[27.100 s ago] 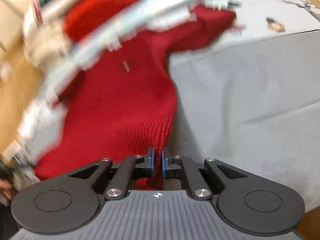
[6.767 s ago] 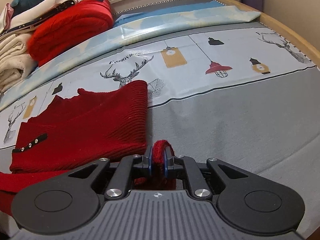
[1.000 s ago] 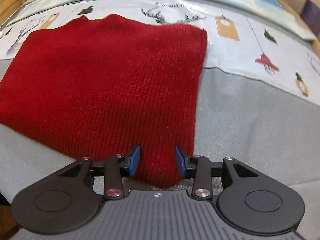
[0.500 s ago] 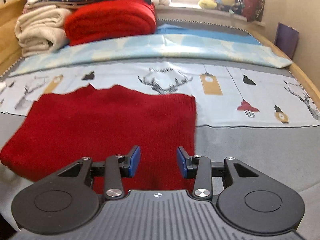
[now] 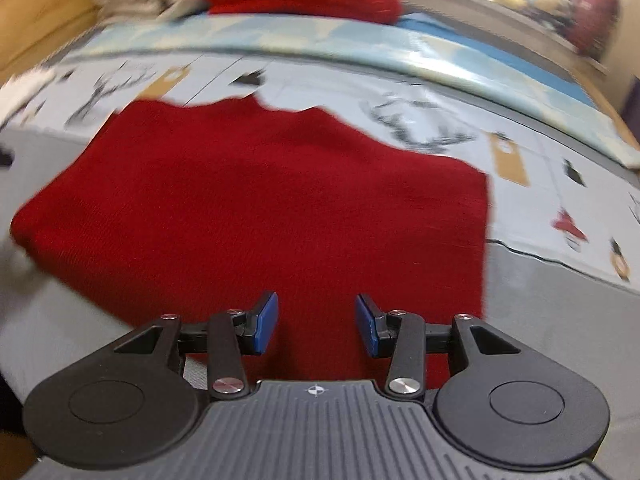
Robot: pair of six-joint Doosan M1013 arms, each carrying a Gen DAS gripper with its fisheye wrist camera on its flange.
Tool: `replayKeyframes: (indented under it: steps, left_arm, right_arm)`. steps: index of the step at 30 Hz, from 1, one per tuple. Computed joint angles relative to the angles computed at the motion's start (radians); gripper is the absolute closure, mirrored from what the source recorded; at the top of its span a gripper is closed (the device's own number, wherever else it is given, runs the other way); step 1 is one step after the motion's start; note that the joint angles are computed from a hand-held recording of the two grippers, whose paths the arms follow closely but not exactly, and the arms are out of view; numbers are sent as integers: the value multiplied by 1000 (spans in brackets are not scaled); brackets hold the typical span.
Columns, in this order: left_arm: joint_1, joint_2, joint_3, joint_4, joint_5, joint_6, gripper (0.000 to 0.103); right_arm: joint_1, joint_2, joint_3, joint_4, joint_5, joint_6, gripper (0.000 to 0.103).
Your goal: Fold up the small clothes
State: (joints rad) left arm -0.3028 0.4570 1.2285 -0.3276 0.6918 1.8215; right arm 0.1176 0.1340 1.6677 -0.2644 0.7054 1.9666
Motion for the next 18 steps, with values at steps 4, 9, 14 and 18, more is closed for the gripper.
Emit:
replayKeyframes:
  steps: [4, 9, 14, 18]
  left_arm:
    - [6, 0, 1, 11, 8, 0, 34]
    - [18, 3, -1, 9, 14, -19, 31]
    - [25, 9, -8, 10, 25, -24, 30]
    - [28, 12, -13, 6, 33, -31, 30]
  right_arm:
    - [26, 46, -46, 44, 63, -119, 57]
    - [69, 116, -110, -34, 224, -165, 54]
    - [80, 98, -114, -39, 135, -109, 54]
    - [102, 80, -107, -104, 38, -58, 54]
